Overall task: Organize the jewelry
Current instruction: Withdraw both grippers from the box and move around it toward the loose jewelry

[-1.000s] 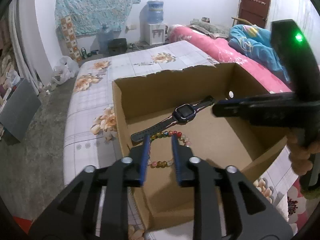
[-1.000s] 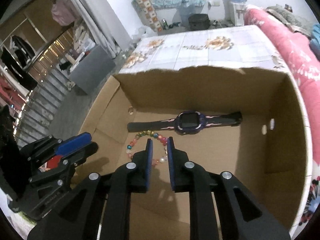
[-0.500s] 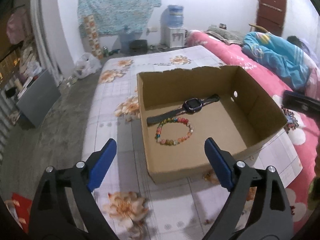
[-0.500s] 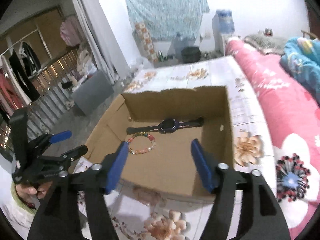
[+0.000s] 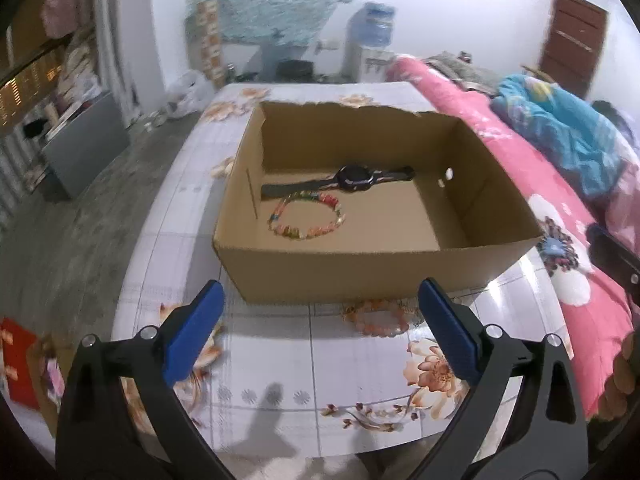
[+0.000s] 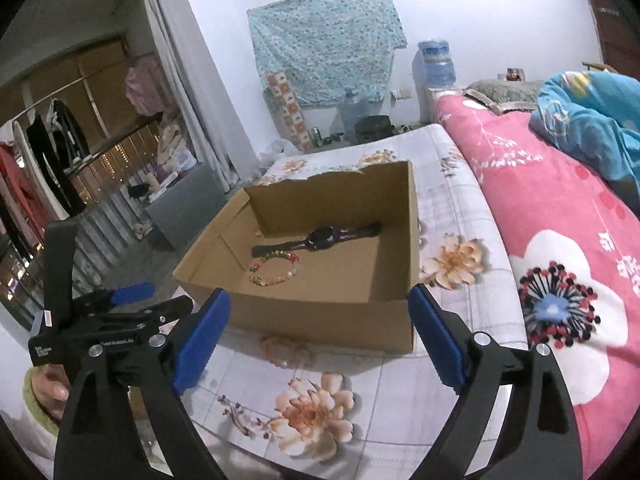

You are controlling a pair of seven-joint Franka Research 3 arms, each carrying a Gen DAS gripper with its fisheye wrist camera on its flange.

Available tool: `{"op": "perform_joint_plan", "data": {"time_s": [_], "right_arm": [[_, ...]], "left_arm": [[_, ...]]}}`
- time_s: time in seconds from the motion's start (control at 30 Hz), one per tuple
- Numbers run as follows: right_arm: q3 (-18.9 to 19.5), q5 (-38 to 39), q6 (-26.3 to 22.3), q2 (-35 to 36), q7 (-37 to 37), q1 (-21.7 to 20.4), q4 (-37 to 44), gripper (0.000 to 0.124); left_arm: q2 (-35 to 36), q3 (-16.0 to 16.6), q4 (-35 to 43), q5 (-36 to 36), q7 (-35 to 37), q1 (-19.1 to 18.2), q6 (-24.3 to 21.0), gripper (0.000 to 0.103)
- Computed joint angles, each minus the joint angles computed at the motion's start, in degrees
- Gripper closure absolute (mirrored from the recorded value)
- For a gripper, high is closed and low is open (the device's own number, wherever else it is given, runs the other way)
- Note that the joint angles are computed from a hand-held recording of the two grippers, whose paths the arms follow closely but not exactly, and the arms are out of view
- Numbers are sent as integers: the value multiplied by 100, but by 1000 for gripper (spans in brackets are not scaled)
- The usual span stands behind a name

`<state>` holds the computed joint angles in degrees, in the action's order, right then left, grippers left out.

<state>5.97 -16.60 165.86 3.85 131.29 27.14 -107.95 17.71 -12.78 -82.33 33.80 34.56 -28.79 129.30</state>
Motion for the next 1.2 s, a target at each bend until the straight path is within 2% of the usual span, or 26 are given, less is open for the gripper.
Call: {"op": "perform_joint_plan", "data": {"time_s": [0.07,0.23,0.37,0.53,0.6,0.77,0.83,0.9,0.97,1.13,1.2], "right_arm": [[-16,-28,15,-68,51,-15,-104,36],[43,20,-126,-223,24,-102,-297,35],[110,95,-179,-358,-74,-193,-451,35],[198,223,-108,-525,-179,-306,-642,35],[235,145,-126,-577,-109,-359,-686,35],[343,-387,-212,-724,397,-531,-807,35],[418,-882,-387,-794,842,-631,-842,35],[505,-1394,-674,-873,1308,-712,-891,30],[549,-1621,-856,-948,1522,-739,-985,29],[623,-1682,-1395,-845,1670,-638,-1023,29],[585,-1502,-1394,-657,1539,-532,-965,29]], "left_arm": [[161,8,274,9,-138,-120,-444,8],[472,48,742,7,-216,-338,-1078,8],[517,114,810,345,-345,-556,-1299,8],[870,180,1427,733,-126,-902,-1987,8],[964,205,1586,743,-30,-979,-2108,8],[1086,200,1705,549,140,-996,-2008,8],[1010,157,1514,362,233,-894,-1771,8],[885,125,1223,213,269,-778,-1510,8],[796,112,992,135,306,-694,-1390,8],[639,64,461,-83,473,-446,-1290,8],[615,52,316,-117,555,-370,-1275,8]]}}
